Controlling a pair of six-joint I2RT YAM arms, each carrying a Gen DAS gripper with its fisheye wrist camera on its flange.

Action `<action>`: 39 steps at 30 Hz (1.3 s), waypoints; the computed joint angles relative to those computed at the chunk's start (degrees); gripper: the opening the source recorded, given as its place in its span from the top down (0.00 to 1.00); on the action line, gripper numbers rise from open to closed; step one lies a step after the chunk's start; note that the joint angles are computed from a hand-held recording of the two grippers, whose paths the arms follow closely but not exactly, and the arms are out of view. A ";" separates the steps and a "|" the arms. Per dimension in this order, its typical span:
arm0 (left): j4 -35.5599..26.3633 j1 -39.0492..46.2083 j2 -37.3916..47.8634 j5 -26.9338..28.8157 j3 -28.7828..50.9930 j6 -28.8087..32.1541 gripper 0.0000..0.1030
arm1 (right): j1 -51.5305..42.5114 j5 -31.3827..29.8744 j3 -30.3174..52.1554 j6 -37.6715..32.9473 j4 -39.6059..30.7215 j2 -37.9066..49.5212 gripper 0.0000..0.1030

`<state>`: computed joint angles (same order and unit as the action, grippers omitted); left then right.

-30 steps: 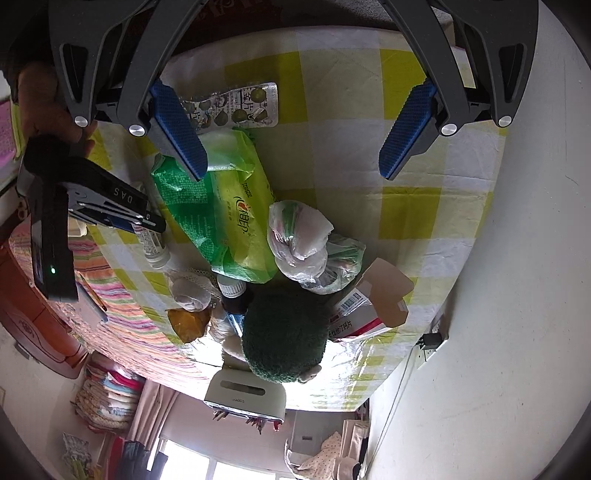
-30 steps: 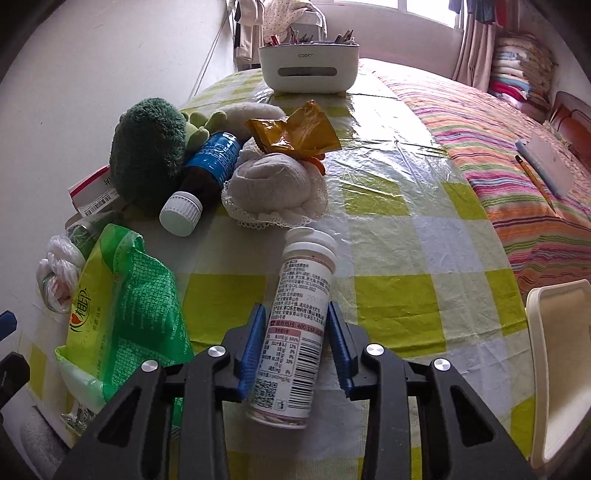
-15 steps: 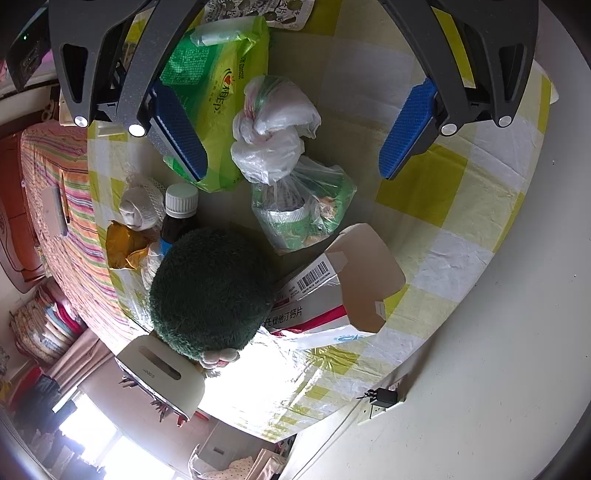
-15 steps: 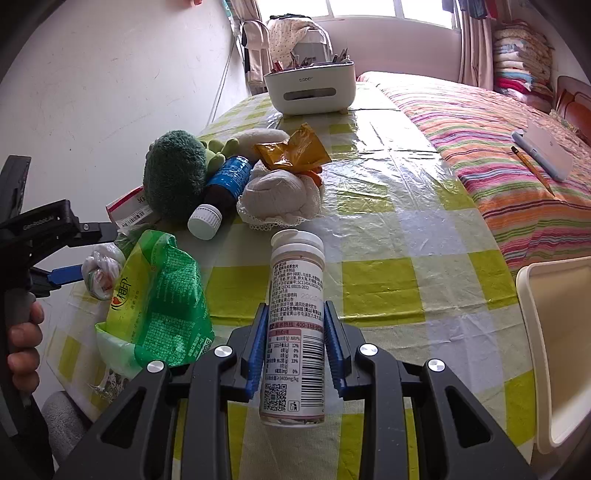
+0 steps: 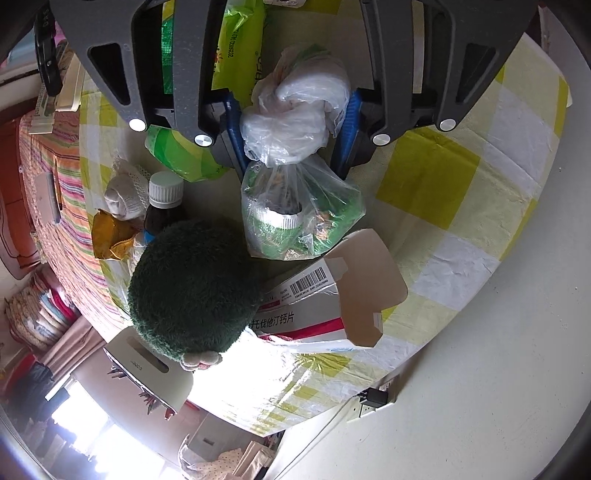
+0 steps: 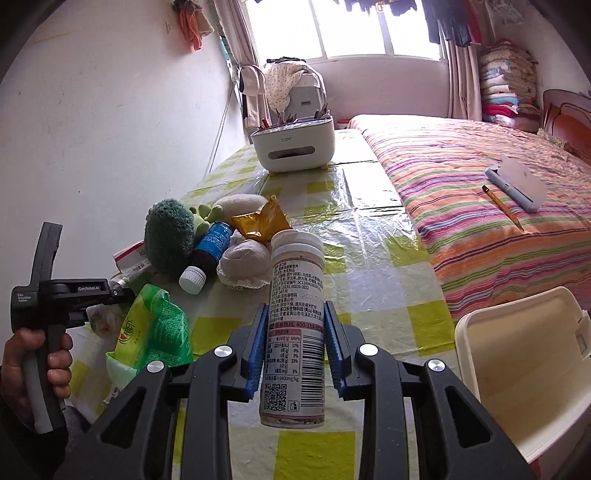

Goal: Collect trash
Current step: 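Grasp the white pill tube with the right tool while the left tool grasps the plastic bag bundle, then carry both items over the cream basket while the right tool opens, dropping the tube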

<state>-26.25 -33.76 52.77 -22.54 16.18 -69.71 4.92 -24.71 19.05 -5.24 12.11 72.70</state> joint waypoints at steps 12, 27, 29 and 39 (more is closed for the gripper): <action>-14.88 -30.68 14.67 -32.00 17.74 -21.79 0.61 | -9.27 -2.16 -3.86 0.01 18.65 8.06 0.72; 15.92 -34.95 37.25 -28.06 37.53 13.76 0.61 | -20.38 -2.52 -3.99 3.88 25.45 11.93 0.72; 16.55 -35.21 39.50 -27.43 38.52 14.15 0.61 | -21.09 -2.24 -4.21 3.72 25.95 12.03 0.72; 16.63 -35.41 44.44 -24.94 41.56 14.74 0.61 | -24.59 -1.57 -4.07 2.90 26.01 12.27 0.72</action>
